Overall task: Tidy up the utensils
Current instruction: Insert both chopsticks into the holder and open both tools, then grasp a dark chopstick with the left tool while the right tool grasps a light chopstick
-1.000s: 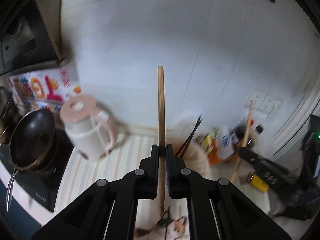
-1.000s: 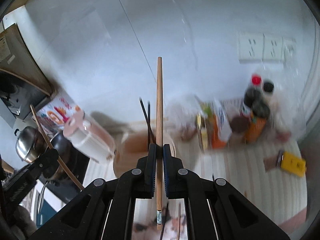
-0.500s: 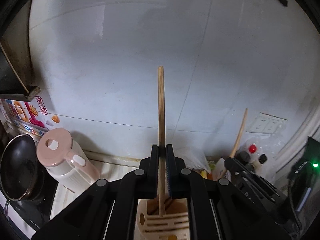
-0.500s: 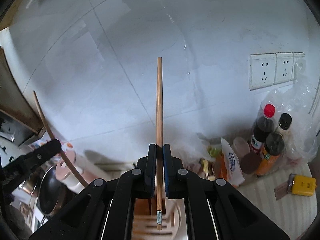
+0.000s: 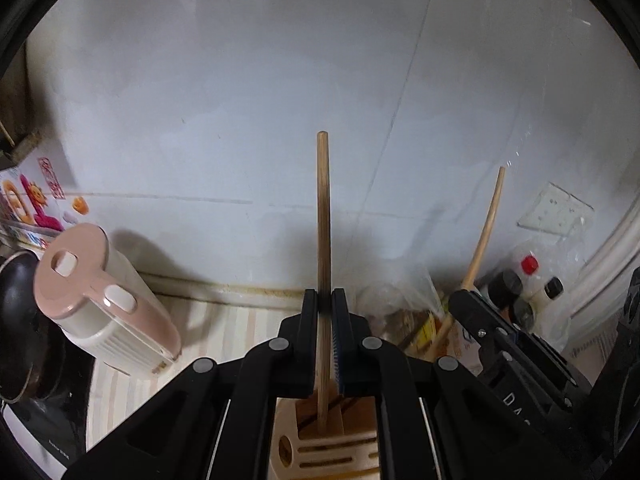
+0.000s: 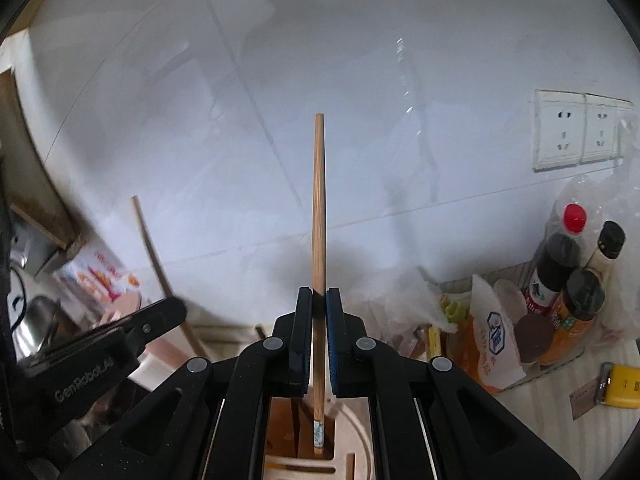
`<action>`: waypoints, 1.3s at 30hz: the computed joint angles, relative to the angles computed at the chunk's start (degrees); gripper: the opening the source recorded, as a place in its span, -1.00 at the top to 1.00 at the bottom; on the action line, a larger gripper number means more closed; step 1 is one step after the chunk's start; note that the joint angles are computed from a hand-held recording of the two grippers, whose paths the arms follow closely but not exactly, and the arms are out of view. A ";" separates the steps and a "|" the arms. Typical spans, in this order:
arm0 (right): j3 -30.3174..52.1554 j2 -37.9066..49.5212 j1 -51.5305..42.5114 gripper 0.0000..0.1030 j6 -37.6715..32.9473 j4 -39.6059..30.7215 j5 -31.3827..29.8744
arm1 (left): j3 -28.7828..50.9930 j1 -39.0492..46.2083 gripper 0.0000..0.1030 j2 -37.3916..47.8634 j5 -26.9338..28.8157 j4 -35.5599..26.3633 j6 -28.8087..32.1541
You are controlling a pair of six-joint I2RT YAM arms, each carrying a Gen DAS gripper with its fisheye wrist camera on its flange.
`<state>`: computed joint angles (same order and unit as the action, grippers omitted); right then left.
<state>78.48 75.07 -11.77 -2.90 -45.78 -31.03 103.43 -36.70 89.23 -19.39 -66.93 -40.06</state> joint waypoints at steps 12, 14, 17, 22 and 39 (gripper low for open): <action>10.60 2.22 -11.39 0.16 -15.69 -23.46 -6.60 | 7.26 -6.02 -0.57 -4.33 -5.62 -18.26 -11.74; 12.15 2.44 -14.39 0.12 -17.88 -27.44 -7.72 | 5.34 -7.72 -0.77 -5.88 -7.08 -20.26 -14.57; 12.04 1.39 -18.23 0.02 -20.45 -30.73 -7.67 | 0.68 -11.06 -0.96 -8.00 -9.52 -21.19 -19.33; 7.64 -0.98 -24.54 -0.32 -26.01 -33.36 -7.43 | -8.42 -15.14 -1.00 -11.54 -10.21 -21.37 -26.09; -21.08 -3.45 -38.42 -0.21 -44.09 -24.86 8.12 | -37.05 -31.36 -1.00 -10.45 2.93 -6.48 -38.25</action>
<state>57.40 71.61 -50.19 -46.98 -70.64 -22.91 66.38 -68.06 78.77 -16.46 -73.41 -78.31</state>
